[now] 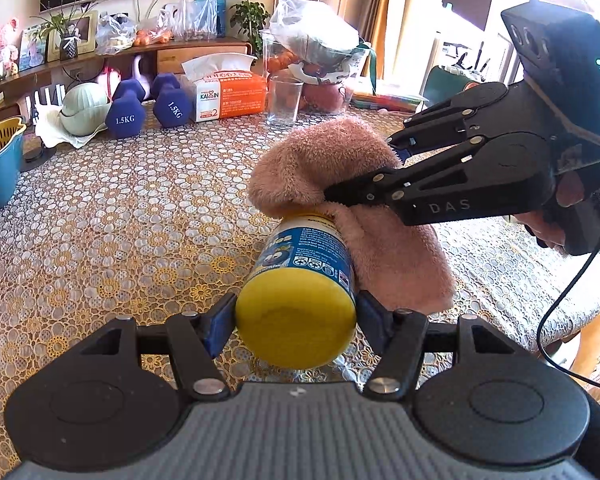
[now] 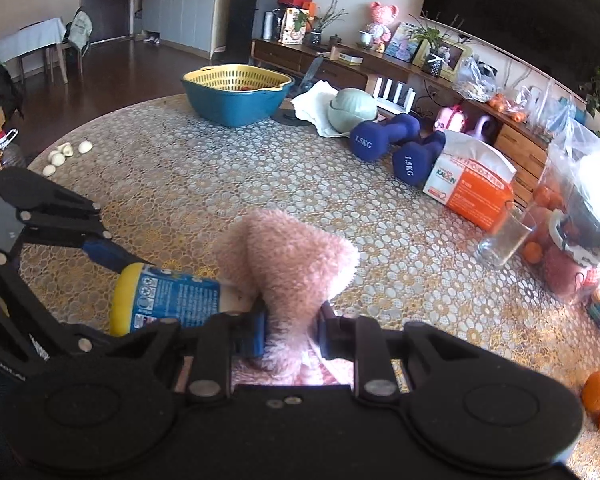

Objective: Clean container
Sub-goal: 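Finish wiping the bottle near its cap with the towel in the right tool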

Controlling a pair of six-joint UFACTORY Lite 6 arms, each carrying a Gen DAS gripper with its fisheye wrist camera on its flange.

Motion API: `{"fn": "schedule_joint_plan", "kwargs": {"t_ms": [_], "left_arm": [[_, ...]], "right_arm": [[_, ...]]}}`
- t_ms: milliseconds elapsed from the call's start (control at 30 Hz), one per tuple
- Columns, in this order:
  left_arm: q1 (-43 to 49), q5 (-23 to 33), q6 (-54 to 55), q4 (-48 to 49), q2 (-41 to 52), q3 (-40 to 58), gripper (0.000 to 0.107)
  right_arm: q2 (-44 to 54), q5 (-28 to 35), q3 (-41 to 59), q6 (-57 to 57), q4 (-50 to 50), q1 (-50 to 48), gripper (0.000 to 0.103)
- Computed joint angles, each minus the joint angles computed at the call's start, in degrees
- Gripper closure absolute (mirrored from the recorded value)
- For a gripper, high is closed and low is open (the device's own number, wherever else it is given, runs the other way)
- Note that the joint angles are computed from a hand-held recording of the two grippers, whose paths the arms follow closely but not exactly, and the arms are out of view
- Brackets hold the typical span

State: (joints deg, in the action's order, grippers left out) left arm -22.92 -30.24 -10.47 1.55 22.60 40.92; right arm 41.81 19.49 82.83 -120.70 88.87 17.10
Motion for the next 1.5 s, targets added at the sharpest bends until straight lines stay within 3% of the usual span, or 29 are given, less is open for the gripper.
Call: {"fn": "schedule_joint_plan", "kwargs": {"t_ms": [167, 300, 600, 900, 1500], "left_arm": [[-0.14, -0.05, 0.28, 0.09, 0.27, -0.43, 0.043], [-0.09, -0.11, 0.33, 0.11, 0.20, -0.58, 0.043], [-0.52, -0.30, 1.09, -1.05, 0.17, -0.75, 0.043], [-0.71, -0.15, 1.80, -1.63, 0.11, -0.75, 0.043], [3.20, 0.20, 0.34, 3.29, 2.39, 2.53, 0.043]], "right_arm": [[6.07, -3.95, 4.47, 8.69, -5.31, -0.90, 0.081], [5.82, -3.35, 2.27, 3.12, 1.13, -1.47, 0.081], [-8.34, 2.65, -10.76, -8.89, 10.61, -2.63, 0.081], [-17.19, 9.06, -18.59, -7.92, 2.24, 1.91, 0.081], [-1.37, 1.09, -0.96, -1.23, -0.71, 2.14, 0.080]]}}
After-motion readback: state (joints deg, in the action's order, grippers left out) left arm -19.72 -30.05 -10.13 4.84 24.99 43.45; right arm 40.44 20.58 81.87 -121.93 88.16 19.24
